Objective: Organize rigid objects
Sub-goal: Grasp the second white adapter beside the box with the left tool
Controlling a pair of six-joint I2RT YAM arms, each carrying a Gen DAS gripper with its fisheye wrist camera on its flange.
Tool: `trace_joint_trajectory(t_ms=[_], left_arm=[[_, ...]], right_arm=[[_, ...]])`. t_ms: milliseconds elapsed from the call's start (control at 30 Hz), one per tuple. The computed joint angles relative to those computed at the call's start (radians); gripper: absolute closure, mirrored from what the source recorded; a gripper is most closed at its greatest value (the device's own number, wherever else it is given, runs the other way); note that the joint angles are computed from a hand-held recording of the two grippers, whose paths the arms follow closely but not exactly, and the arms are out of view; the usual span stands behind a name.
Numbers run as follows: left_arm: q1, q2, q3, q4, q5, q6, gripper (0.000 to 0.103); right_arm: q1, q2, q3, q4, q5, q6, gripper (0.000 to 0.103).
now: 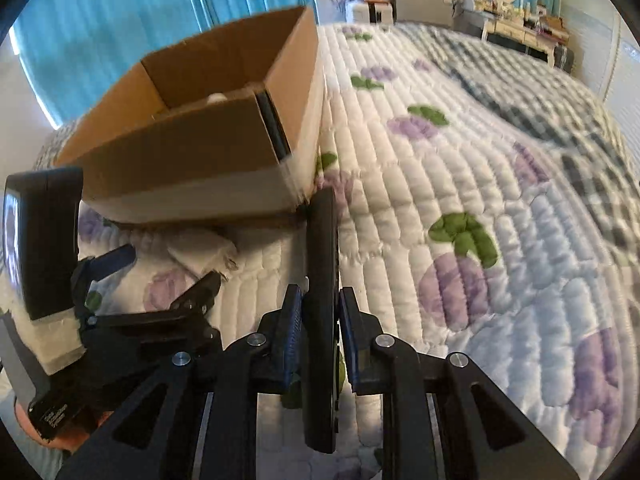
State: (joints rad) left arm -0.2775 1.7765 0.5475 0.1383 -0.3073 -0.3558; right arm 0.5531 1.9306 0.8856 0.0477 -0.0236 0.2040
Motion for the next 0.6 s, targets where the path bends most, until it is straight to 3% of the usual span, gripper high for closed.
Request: trace_joint_trajectory(t_ms=[67, 167, 200, 267, 433, 600], left_arm=[[0.012, 0.009, -0.001, 0.024, 0.019, 0.014, 0.017], [0.018, 0.002, -0.010, 0.051, 0.074, 0.043, 0.036], [0.016, -0.007, -0.016, 0.055, 0.104, 0.052, 0.050], [-0.002, -0.013, -0.022, 0.055, 0.078, 0.045, 0.050], [0.019, -0.049, -0.059, 0.068, 0.115, 0.036, 0.050], [-0.025, -0.149, -0.127, 0.040, 0.061, 0.010, 0.050]], right_arm=[[-0.008, 0.009, 0.003, -0.003, -0.018, 0.007, 0.084], [-0.012, 0.033, 0.024, -0.020, -0.027, 0.002, 0.083], [-0.014, 0.046, 0.034, -0.024, -0.028, 0.000, 0.083], [-0.013, 0.056, 0.041, -0.032, -0.029, 0.001, 0.084], [-0.008, 0.025, 0.009, -0.018, -0.027, 0.004, 0.084], [0.002, 0.000, -0.014, -0.006, -0.014, 0.000, 0.084]])
